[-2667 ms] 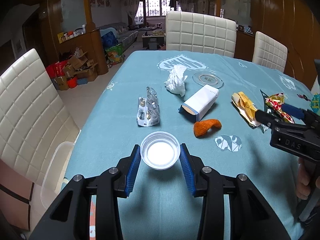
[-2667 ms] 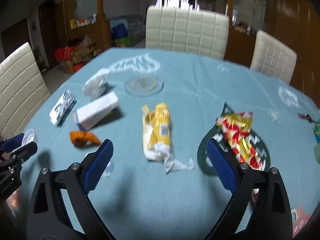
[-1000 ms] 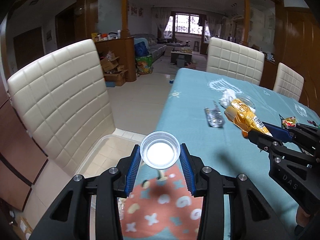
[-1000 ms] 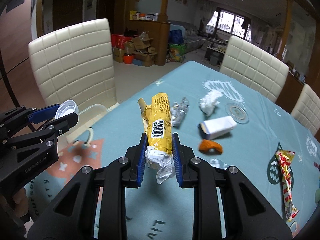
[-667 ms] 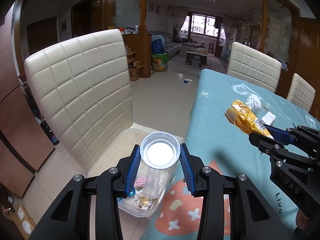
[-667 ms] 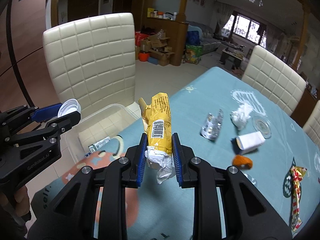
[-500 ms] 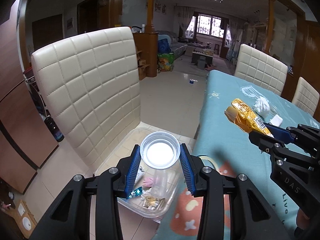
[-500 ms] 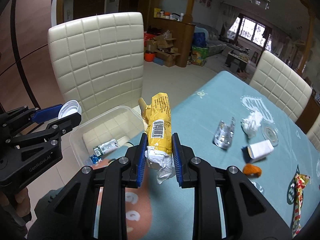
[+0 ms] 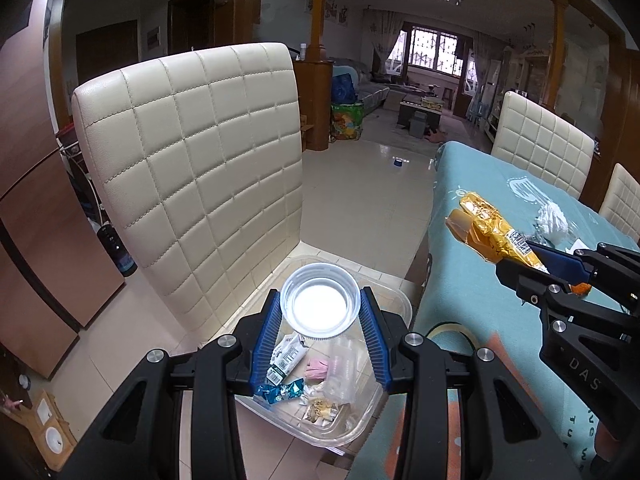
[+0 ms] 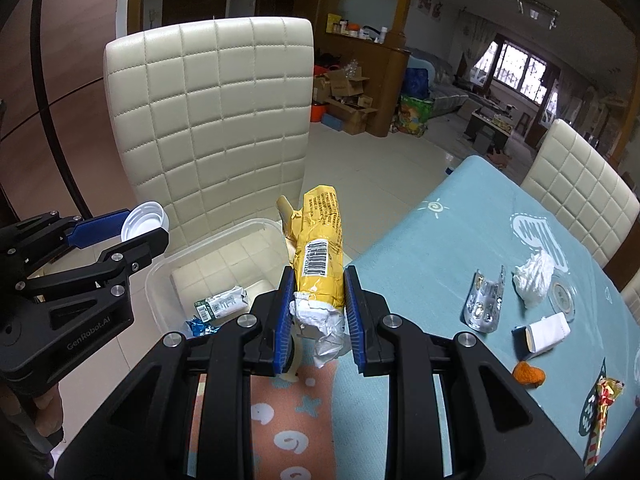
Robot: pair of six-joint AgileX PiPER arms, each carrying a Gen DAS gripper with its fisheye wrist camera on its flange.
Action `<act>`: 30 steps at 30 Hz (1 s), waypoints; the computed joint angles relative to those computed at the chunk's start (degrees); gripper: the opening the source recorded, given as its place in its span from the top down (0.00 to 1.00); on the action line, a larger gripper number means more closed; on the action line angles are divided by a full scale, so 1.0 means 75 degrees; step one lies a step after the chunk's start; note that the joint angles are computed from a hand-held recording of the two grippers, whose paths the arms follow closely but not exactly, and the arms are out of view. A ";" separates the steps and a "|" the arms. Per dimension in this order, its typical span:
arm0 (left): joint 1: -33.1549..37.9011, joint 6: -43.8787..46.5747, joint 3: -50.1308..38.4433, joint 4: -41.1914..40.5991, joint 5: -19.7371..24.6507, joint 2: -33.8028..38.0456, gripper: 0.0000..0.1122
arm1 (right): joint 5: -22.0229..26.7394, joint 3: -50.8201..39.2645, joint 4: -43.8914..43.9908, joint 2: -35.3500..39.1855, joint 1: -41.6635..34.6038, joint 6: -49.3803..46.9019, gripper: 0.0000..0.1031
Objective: Collect trash
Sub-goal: 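Open the left tool over the clear bin to drop the white cap, then lower the yellow bag into the bin and open the right tool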
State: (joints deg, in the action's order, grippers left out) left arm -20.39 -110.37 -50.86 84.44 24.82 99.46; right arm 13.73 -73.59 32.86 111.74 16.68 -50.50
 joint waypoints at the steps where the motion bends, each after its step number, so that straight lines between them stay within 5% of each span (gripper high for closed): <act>1: 0.0018 -0.0015 -0.0005 0.0033 0.0003 0.0023 0.65 | 0.0000 -0.0042 -0.0083 0.0042 0.0018 0.0072 0.75; 25: 0.0312 0.1191 -0.0733 -0.1006 0.0022 0.0812 0.65 | 0.0407 -0.0761 0.0263 0.0775 -0.0151 -0.0253 0.74; 30: 0.0442 0.1286 -0.0739 -0.1299 -0.0093 0.0848 0.46 | 0.0476 -0.0818 0.0301 0.0841 -0.0189 -0.0279 0.74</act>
